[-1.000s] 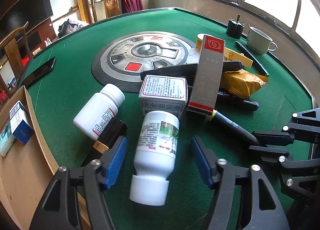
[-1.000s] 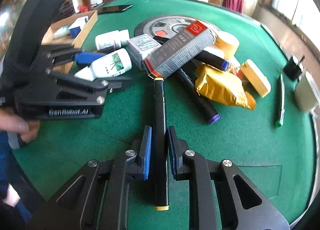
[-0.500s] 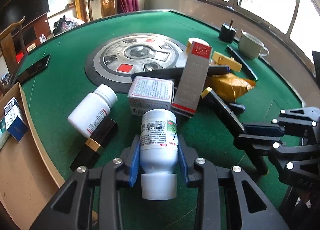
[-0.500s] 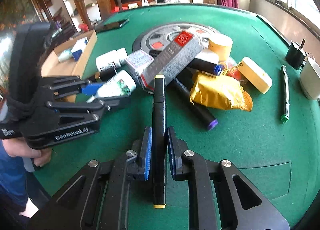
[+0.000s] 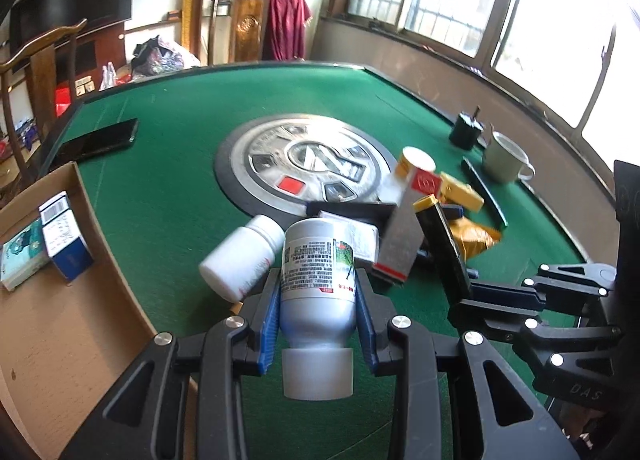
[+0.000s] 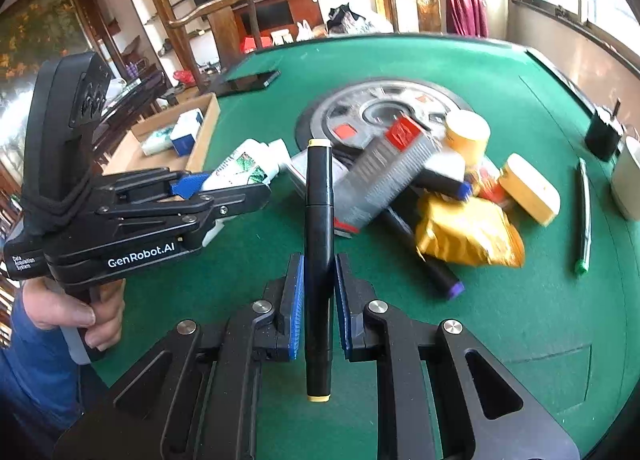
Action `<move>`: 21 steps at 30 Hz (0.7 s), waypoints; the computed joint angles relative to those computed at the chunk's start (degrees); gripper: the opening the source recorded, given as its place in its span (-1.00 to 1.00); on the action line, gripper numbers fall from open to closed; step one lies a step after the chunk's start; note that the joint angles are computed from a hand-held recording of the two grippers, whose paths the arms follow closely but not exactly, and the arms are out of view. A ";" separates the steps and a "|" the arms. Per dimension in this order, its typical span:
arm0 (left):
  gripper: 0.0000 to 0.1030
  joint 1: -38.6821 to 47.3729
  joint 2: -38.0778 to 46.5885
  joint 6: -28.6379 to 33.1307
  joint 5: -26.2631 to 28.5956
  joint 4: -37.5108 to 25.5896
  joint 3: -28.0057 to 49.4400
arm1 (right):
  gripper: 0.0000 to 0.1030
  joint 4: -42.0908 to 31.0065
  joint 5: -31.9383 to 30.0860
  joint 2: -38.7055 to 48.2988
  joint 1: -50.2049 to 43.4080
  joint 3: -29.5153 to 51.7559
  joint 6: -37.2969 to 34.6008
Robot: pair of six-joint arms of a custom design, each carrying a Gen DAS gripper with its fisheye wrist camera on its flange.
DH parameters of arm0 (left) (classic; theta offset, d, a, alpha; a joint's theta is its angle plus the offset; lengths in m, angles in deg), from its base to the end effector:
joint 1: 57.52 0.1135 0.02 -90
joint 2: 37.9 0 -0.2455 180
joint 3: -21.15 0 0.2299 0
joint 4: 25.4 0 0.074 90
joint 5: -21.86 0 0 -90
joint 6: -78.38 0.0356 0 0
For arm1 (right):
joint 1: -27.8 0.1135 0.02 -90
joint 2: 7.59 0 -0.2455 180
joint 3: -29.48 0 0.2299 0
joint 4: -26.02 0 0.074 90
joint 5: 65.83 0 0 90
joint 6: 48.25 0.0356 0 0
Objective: Organize objects
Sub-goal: 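Carry the pill bottle with the left tool while the right tool carries the marker into the tray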
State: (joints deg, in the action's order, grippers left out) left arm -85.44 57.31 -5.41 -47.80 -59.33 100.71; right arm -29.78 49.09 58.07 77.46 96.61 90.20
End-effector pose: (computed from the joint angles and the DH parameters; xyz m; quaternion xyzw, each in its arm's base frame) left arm 0.2887 -0.1670 0.2142 0.3294 0.8651 -0.2268 0.3027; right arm 0.1478 0.1508 0.2567 0.0563 0.9302 0.0913 0.3511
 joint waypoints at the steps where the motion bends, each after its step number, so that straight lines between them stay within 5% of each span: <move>1: -0.34 0.48 -0.10 -0.30 0.30 0.00 0.16 | -0.72 -0.02 0.23 0.78 0.20 0.92 -0.11; 21: -0.35 16.35 1.31 -7.81 3.97 -2.84 8.98 | -0.72 4.57 -4.14 16.76 -2.97 20.01 -8.40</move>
State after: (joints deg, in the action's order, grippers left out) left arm -69.09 58.62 -13.21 -43.83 -62.17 109.68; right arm -25.21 44.95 74.83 74.49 116.62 81.80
